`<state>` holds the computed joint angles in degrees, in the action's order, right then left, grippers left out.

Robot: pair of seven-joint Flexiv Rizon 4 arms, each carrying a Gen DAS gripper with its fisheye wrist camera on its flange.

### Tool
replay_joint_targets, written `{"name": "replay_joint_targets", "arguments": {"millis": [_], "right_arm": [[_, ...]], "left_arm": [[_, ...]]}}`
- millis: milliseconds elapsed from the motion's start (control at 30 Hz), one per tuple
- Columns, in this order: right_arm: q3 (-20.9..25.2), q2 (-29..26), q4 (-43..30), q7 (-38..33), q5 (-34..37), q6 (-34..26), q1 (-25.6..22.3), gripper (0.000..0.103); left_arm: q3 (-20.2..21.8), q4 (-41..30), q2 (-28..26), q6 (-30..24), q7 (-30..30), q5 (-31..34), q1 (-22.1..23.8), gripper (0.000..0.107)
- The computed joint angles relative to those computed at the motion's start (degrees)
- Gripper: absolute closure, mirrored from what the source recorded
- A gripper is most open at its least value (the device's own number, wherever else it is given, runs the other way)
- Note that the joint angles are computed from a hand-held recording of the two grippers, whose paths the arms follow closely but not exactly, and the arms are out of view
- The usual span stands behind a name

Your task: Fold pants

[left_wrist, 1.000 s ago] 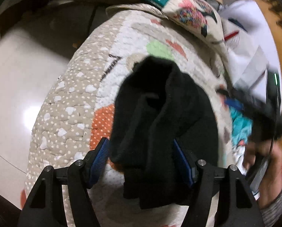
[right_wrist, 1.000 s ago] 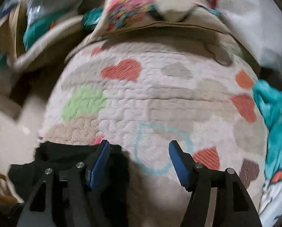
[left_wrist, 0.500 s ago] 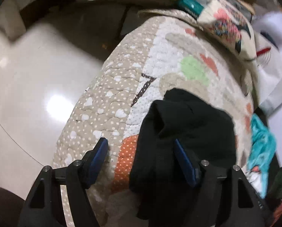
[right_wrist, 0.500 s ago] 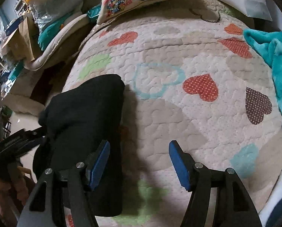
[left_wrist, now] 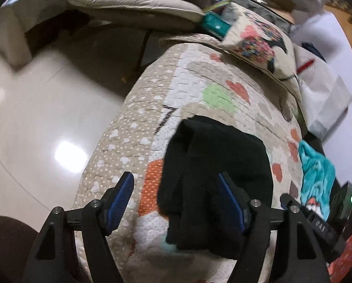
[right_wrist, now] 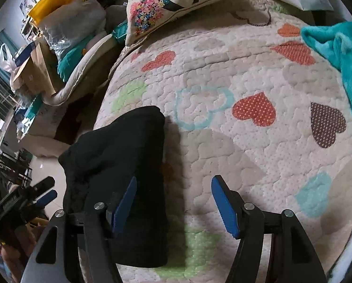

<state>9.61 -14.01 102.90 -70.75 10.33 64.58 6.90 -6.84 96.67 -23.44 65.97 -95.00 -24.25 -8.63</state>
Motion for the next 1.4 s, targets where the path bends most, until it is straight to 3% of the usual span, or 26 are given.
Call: {"name": "replay_joint_targets", "arguments": {"millis": [167, 400, 533, 667, 767, 933, 1200, 1400], "right_arm": [[0.6, -0.2, -0.4, -1.2, 2.4, -0.3, -0.6, 0.032], [1.0, -0.9, -2.1, -1.3, 4.7, -2.0, -0.8, 0.031], [0.5, -1.0, -1.7, -1.3, 2.9, -1.3, 0.0, 0.03], [0.6, -1.5, -1.8, -1.1, 2.6, -1.4, 0.1, 0.029], [1.0, -2.0, -2.2, -1.6, 3.0, -1.5, 0.0, 0.029], [1.6, -2.3, -2.3, -3.4, 4.0, -0.6, -0.2, 0.025], [1.8, -3.0, -2.9, -3.5, 4.6, -0.5, -0.3, 0.024], [3.3, -4.0, -4.4, -5.9, 8.9, -0.8, -1.8, 0.023]], "left_arm": [[0.4, -1.1, -0.8, 0.0, 0.0, 1.1, -0.7, 0.035], [9.5, -8.9, -2.2, -5.7, -10.2, 19.7, -6.9, 0.035], [9.8, -11.4, -2.4, -7.8, -11.4, 25.6, -7.4, 0.035], [8.1, -12.0, -2.5, -8.7, -9.9, 26.5, -6.6, 0.035], [5.7, -10.7, -2.7, -7.9, -7.2, 23.3, -5.0, 0.035], [-3.7, -3.3, -2.4, -1.4, 3.1, 4.1, 2.4, 0.035], [-6.2, -0.3, -2.8, 2.1, 10.0, -7.0, 3.3, 0.035], [-9.2, -1.1, -5.4, 0.8, 16.6, -14.9, 4.5, 0.031]]}}
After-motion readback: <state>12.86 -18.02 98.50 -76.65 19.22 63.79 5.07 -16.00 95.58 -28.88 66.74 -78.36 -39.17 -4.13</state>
